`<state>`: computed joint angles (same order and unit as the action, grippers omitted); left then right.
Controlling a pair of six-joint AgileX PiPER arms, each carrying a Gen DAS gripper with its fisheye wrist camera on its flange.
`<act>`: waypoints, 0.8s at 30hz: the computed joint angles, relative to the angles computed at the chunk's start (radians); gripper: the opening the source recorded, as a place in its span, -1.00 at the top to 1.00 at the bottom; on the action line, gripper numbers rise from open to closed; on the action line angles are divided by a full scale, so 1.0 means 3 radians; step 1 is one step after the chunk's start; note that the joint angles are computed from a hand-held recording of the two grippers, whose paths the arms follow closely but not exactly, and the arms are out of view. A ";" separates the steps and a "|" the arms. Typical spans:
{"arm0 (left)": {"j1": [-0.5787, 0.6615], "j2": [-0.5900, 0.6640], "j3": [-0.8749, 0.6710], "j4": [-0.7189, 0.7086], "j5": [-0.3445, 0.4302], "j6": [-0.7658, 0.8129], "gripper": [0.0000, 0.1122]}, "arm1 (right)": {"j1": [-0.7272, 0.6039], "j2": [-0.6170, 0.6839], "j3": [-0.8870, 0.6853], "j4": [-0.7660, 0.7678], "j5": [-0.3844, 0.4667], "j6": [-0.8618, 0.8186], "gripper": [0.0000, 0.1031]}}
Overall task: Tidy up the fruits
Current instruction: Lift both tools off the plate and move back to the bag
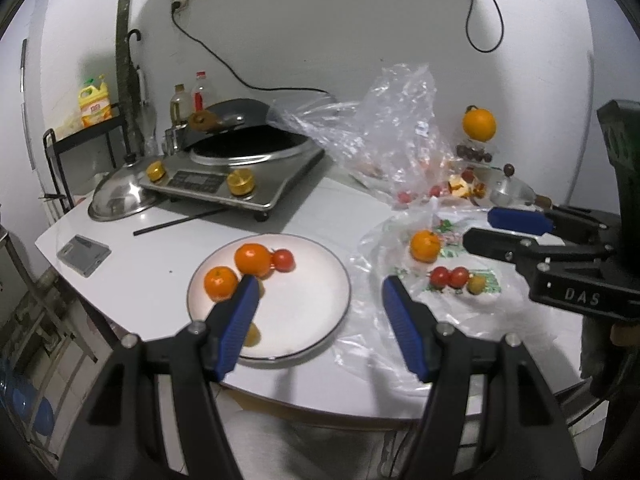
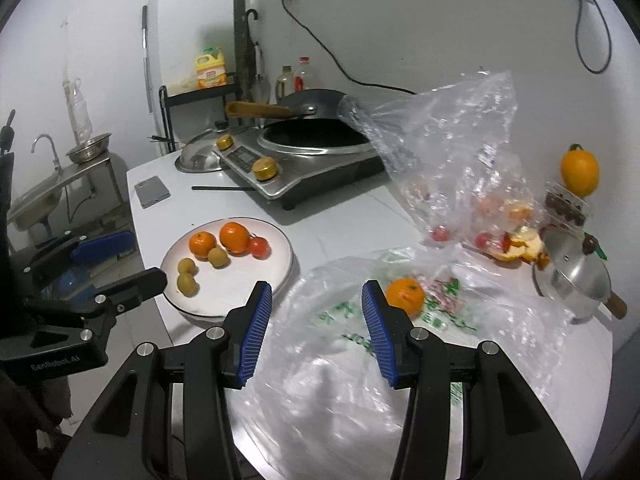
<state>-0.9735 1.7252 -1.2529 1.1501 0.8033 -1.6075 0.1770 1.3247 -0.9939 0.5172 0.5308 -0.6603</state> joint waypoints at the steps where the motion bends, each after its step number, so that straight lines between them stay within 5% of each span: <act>1: -0.0024 0.0027 -0.0036 -0.0010 0.0010 0.0024 -0.17 | -0.0042 -0.0018 0.0018 0.0032 0.0011 -0.0042 0.03; 24: -0.0236 0.0702 -0.0977 -0.0332 0.0086 0.0707 -0.17 | -0.1050 -0.0133 0.0273 0.0800 0.0336 -0.1069 0.03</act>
<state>-1.0442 1.9360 -1.5460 1.0504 0.8292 -1.3954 -0.1381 1.2849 -0.9119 0.7573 0.6317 -0.9809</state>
